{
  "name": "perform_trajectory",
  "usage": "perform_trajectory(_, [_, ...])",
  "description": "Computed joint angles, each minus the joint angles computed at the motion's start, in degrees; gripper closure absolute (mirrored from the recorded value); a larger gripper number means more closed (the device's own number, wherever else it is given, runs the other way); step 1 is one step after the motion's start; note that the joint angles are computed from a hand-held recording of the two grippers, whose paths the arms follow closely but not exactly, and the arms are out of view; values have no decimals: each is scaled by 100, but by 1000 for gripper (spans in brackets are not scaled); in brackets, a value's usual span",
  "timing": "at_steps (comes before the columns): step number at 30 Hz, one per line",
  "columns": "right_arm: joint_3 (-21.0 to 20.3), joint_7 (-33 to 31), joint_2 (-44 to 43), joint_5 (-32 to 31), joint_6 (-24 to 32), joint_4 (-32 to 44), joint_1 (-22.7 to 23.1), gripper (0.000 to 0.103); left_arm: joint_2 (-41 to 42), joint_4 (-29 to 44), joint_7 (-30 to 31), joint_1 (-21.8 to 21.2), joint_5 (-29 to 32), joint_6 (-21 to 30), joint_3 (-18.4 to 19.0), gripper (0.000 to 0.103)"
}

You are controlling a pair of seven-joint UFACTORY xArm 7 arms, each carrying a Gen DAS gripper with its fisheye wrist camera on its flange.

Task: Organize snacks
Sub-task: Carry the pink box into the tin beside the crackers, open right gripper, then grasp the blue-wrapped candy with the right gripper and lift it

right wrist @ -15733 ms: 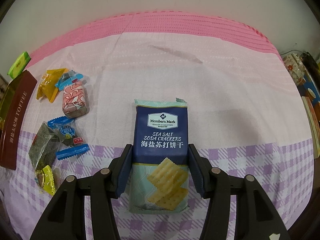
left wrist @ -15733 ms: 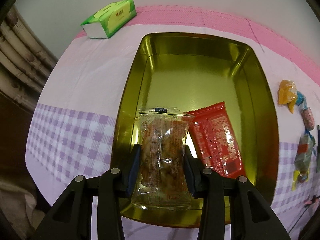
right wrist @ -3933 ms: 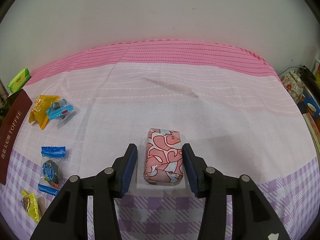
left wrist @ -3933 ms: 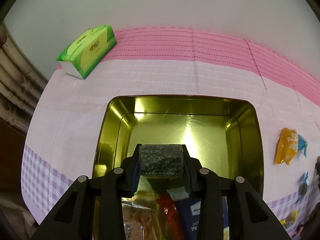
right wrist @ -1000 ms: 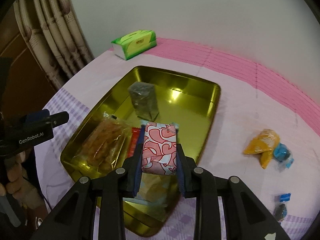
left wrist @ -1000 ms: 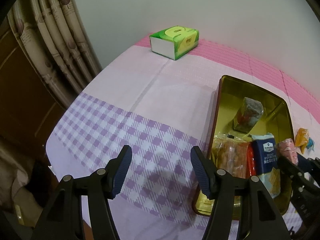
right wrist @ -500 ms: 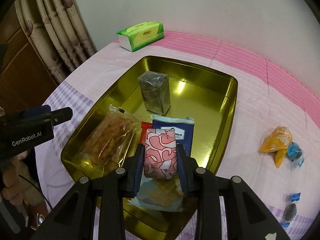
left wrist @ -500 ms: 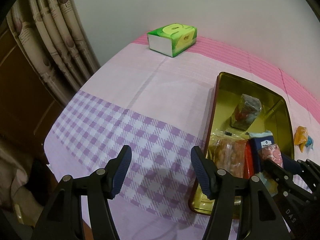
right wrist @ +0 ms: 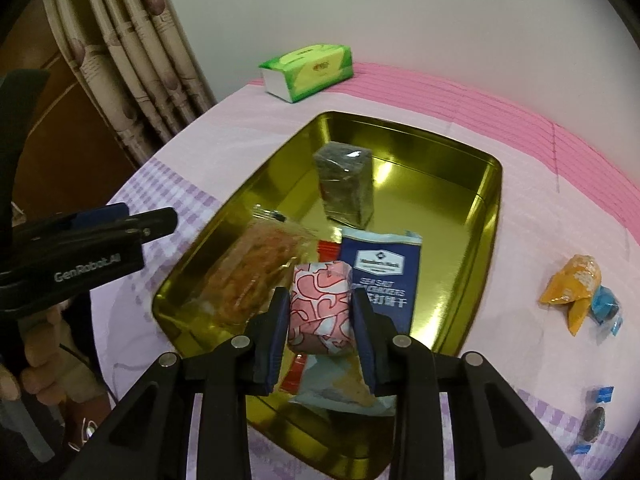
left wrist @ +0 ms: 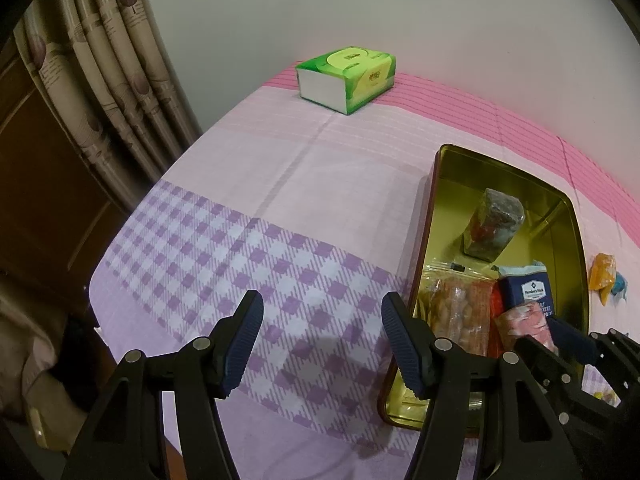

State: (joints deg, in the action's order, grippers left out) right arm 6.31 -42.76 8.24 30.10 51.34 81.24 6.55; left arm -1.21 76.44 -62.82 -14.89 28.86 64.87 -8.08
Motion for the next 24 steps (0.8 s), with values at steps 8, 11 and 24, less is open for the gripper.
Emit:
perform_trajectory(8, [-32,-81,-109,153,-32,-76,-38,72,-11,-20,9,-22,10,2,-23,41])
perform_trajectory(11, [-72,-32,-115,221,-43,-37,-83,72,2,-5,2,-34,23,18,-27,41])
perform_trajectory(24, [-413,357,223,-125,-330,442,-650,67,59,112,50,-124,91,47,-48,41])
